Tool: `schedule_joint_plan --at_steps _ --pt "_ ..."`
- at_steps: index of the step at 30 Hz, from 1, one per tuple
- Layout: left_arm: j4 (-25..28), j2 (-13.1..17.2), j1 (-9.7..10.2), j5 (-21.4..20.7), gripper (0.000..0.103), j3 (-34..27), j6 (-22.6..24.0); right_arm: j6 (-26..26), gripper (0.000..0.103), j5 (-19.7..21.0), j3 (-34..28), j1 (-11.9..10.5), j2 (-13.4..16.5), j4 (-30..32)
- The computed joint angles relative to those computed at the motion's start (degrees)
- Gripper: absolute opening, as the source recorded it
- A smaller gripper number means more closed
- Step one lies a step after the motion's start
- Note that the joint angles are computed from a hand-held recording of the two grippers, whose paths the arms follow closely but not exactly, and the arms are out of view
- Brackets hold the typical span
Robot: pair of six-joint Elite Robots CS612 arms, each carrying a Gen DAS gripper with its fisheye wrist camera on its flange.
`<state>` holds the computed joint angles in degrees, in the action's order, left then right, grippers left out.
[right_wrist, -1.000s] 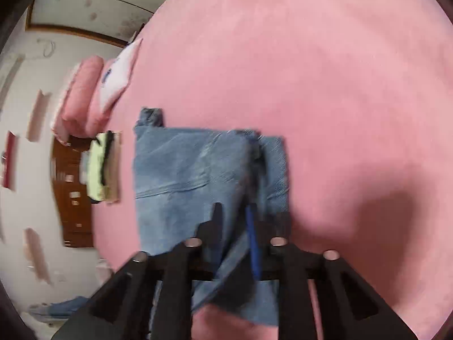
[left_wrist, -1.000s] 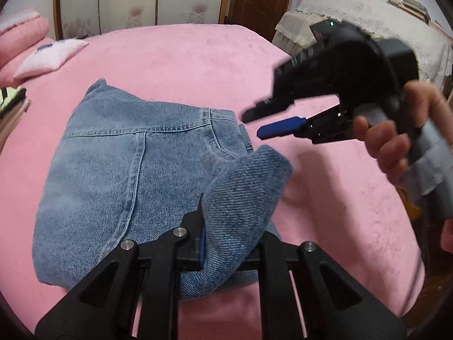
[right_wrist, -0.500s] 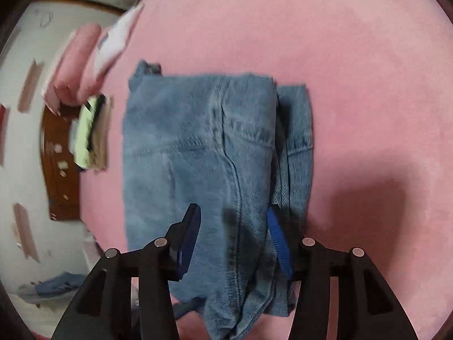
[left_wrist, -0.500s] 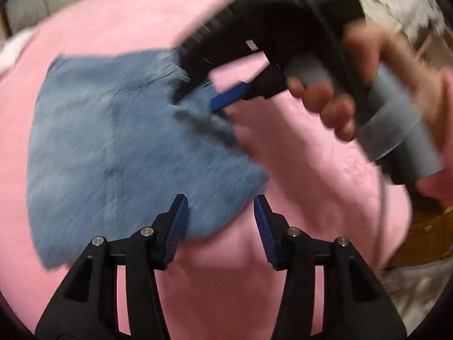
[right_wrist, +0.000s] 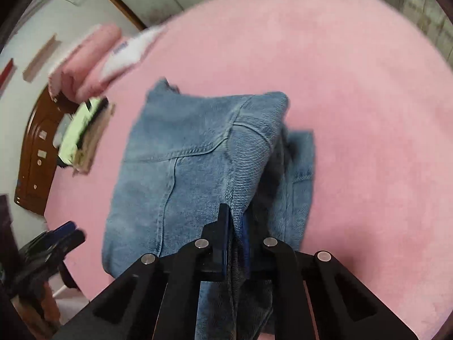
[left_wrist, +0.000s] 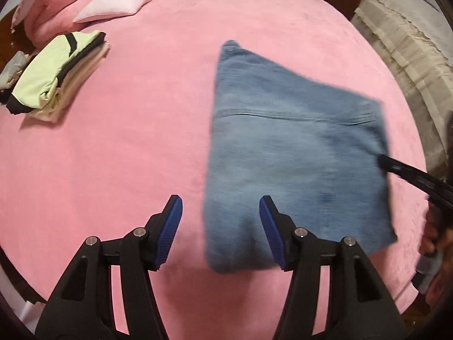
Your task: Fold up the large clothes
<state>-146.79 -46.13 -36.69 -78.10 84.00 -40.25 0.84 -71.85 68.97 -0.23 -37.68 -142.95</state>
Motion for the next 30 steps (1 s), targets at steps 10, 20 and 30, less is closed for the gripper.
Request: schedule_joint_plan --at_steps 10,20,30 --pt "7.32 1.78 -0.34 -0.02 0.053 -2.57 5.78 2.55 0.006 -13.37 -0.23 2.73 1.30 2.12" --pt "-0.13 1.86 0.88 -6.86 0.039 -1.43 9.29 6.61 0.012 -15.05 7.41 3.51 -4.75 -10.42" --pt "-3.61 3.24 0.90 -10.85 0.021 0.38 12.68 -7.89 0.011 -5.21 8.28 4.88 -4.87 8.30"
